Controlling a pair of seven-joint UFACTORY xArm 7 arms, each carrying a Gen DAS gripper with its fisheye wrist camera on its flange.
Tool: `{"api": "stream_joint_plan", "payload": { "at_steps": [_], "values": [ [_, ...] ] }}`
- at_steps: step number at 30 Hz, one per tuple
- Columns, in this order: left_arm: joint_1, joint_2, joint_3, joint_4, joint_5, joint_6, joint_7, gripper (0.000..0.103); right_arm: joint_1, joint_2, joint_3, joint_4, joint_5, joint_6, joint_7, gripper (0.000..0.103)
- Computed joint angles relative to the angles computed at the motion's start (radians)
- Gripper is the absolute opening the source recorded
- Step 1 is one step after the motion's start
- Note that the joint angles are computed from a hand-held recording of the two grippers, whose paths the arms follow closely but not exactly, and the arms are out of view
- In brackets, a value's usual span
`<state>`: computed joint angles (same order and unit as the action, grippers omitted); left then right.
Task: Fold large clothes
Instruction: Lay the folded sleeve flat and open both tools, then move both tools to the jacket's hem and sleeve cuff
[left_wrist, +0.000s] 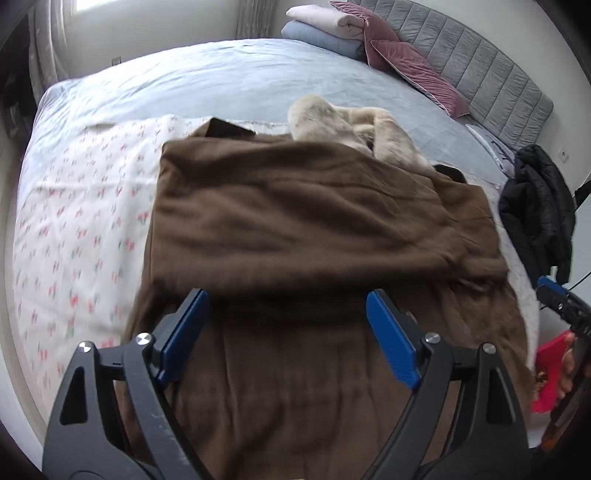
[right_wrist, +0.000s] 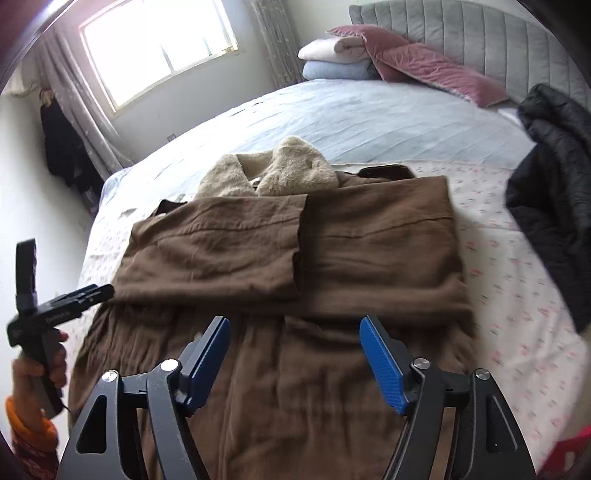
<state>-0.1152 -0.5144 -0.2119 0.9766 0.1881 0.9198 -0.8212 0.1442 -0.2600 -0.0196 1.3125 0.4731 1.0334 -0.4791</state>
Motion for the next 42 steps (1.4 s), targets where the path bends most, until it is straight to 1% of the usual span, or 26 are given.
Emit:
{"api": "stream_joint_plan", "payload": {
  "at_steps": [3, 5, 12, 17, 21, 23, 27, 29, 33, 36, 38, 42],
  "values": [
    [-0.014, -0.062, -0.039, -0.002, -0.005, 0.071, -0.048, 0.091, -0.011, -0.08, -0.019, -0.052, -0.021, 0.036, -0.031, 0.077],
    [-0.026, -0.095, -0.056, -0.002, -0.009, 0.109, -0.061, 0.093, -0.015, -0.131, -0.036, -0.086, -0.037, 0.065, -0.057, 0.078],
    [-0.069, -0.229, -0.112, -0.016, -0.02, 0.252, -0.072, 0.098, -0.03, -0.294, -0.1, -0.188, -0.082, 0.144, -0.147, 0.078],
    [-0.109, -0.329, -0.142, -0.051, -0.064, 0.354, -0.072, 0.099, -0.049, -0.373, -0.143, -0.247, -0.112, 0.207, -0.2, 0.079],
    [-0.139, -0.428, -0.151, -0.113, -0.116, 0.419, -0.086, 0.1, -0.078, -0.438, -0.176, -0.308, -0.132, 0.245, -0.232, 0.079],
    [-0.157, -0.486, -0.145, -0.154, -0.152, 0.457, -0.094, 0.099, -0.094, -0.462, -0.205, -0.336, -0.128, 0.273, -0.238, 0.079],
    [-0.175, -0.568, -0.126, -0.219, -0.22, 0.528, -0.106, 0.099, -0.115, -0.454, -0.261, -0.347, -0.117, 0.361, -0.259, 0.079],
    [-0.181, -0.615, -0.11, -0.254, -0.255, 0.535, -0.114, 0.099, -0.127, -0.433, -0.286, -0.339, -0.112, 0.402, -0.288, 0.079],
    [-0.208, -0.729, -0.077, -0.338, -0.34, 0.466, -0.11, 0.099, -0.16, -0.38, -0.318, -0.309, -0.094, 0.473, -0.336, 0.08],
    [-0.225, -0.816, -0.05, -0.411, -0.406, 0.406, -0.108, 0.099, -0.192, -0.318, -0.345, -0.274, -0.059, 0.529, -0.351, 0.079],
    [-0.217, -0.869, -0.033, -0.448, -0.433, 0.405, -0.126, 0.099, -0.218, -0.275, -0.357, -0.253, -0.032, 0.556, -0.35, 0.08],
    [-0.189, -0.98, -0.009, -0.506, -0.46, 0.41, -0.153, 0.099, -0.278, -0.197, -0.376, -0.223, 0.02, 0.572, -0.351, 0.079]
  ]
}}
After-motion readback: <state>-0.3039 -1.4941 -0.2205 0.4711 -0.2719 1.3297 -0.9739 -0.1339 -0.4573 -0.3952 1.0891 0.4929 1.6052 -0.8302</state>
